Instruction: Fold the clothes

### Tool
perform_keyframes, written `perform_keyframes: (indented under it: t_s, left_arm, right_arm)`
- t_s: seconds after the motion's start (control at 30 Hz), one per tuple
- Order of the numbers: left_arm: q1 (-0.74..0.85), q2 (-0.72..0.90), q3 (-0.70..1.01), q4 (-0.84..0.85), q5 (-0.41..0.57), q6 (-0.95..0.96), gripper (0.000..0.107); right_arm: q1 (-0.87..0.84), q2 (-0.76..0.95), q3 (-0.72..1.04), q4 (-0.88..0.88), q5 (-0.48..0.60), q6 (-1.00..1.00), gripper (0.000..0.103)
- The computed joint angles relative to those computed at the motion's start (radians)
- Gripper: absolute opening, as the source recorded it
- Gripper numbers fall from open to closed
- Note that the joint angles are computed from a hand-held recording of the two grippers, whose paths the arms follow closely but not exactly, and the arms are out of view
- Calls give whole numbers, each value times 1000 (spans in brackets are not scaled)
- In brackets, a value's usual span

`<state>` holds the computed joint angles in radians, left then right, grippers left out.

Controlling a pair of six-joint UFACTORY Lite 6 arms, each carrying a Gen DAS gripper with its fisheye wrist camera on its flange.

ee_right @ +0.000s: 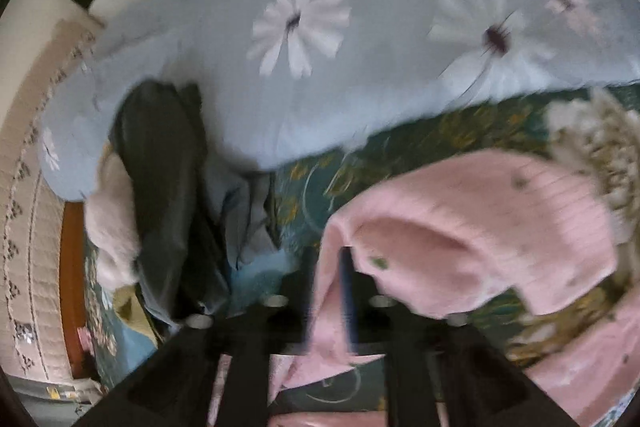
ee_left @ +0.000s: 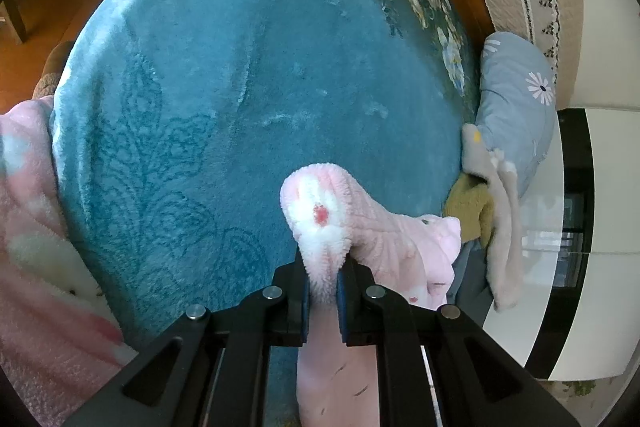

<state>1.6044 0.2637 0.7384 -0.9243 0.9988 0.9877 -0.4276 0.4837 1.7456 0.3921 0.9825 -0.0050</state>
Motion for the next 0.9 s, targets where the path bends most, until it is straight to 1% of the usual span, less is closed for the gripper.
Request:
perform_keyframes:
  t_s: [0.03, 0.27, 0.4, 0.5, 0.53, 0.57, 0.63, 0.7, 0.77, 0.83, 0.87, 0.9]
  left_arm:
    - [-2, -1, -1, -2, -4, -2, 11]
    - [-16, 4, -6, -9, -28, -13, 11]
    - [-20, 7, -8, -12, -36, -15, 11]
    - [-18, 11, -10, -15, -39, -14, 11]
    - [-19, 12, -10, -16, -40, -14, 11]
    - [-19, 12, -11, -17, -41, -14, 11]
    - [-21, 13, -11, -20, -42, -14, 11]
    - [-22, 15, -11, -23, -43, -14, 11]
    - [-20, 22, -8, -22, -40, -15, 11]
    - [-16, 26, -5, -23, -34, -12, 11]
    - [-14, 27, -4, -23, -30, -8, 11]
    - [-14, 26, -4, -23, -25, -5, 11]
  right_arm:
    - [26, 16, -13, -20, -13, 24, 46]
    - [152, 184, -2, -170, -65, 201, 46]
    - [195, 233, 33, -234, -79, 252, 46]
    - [211, 256, 43, -292, -65, 307, 44]
    - [215, 263, 45, -313, -58, 328, 34]
    - [217, 268, 44, -328, -53, 346, 18]
    - [191, 240, 9, -286, -58, 337, 9]
    - [166, 212, -5, -242, -54, 317, 7]
    - [136, 173, 40, -177, -25, 270, 7]
    - [118, 145, 135, -126, 35, 217, 7]
    - [105, 108, 199, -84, 77, 165, 6]
    - [87, 55, 221, -40, 106, 107, 6]
